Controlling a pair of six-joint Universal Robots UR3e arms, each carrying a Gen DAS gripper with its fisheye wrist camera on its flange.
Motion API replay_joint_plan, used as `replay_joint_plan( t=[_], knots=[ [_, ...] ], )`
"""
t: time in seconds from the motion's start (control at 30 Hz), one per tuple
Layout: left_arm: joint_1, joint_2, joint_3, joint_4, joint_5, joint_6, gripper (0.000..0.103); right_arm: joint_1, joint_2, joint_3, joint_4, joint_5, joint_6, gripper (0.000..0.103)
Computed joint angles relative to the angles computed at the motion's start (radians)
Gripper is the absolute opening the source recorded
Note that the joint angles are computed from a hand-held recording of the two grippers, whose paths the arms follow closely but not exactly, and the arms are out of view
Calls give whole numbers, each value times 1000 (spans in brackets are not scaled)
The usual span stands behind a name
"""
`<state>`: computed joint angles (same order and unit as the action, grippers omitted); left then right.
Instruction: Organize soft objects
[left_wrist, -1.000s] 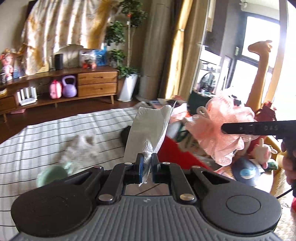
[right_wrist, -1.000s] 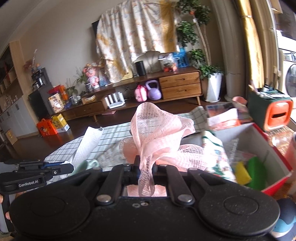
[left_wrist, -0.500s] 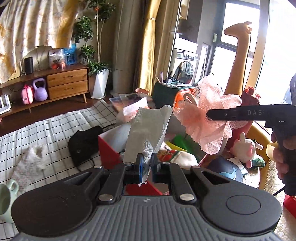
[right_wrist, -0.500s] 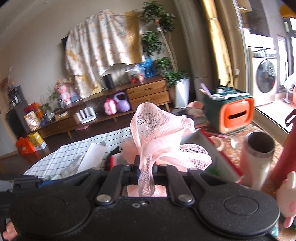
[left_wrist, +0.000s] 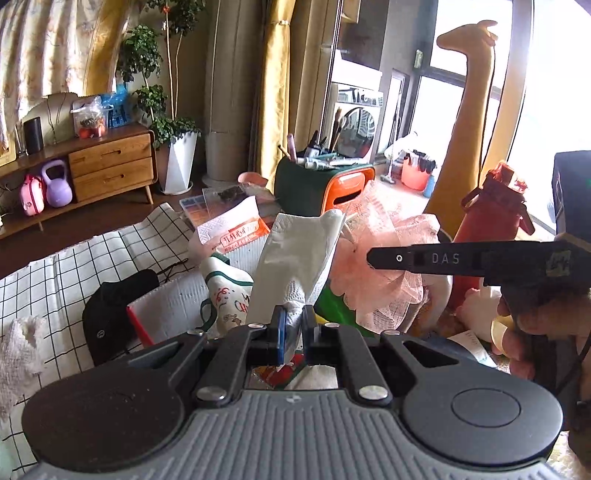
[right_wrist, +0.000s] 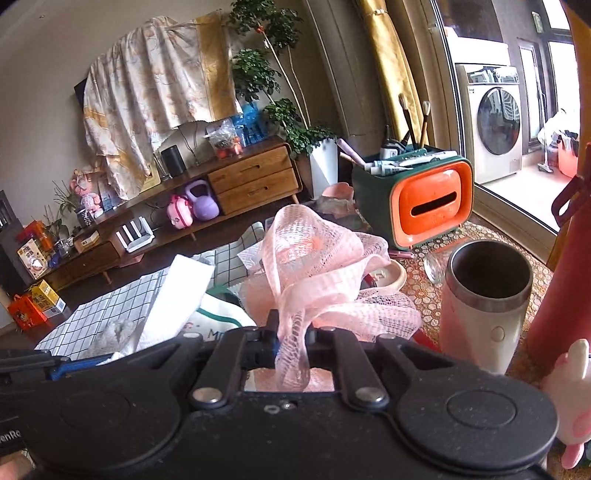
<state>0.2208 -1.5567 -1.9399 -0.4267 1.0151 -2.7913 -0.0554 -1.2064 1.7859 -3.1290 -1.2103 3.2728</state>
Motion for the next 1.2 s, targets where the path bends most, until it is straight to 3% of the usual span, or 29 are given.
replay_joint_plan(
  t=[0.4, 0.73, 1.03, 1.1, 1.2],
  knots=[
    [-83, -167, 52, 42, 110, -26, 8, 33, 144, -117, 37, -34, 5, 12],
    [-89, -247, 83, 5, 174, -21, 8, 33, 189, -145, 60, -29, 19, 20],
    [-103, -242, 70, 11, 198, -20, 8, 29, 123, -82, 58, -27, -17, 45],
    [-100, -230, 64, 8, 196, -25, 8, 28, 103, -64, 47, -32, -17, 58],
    [-95, -211, 48, 10, 196, -19, 9, 23, 77, -38, 43, -24, -19, 61]
  ],
)
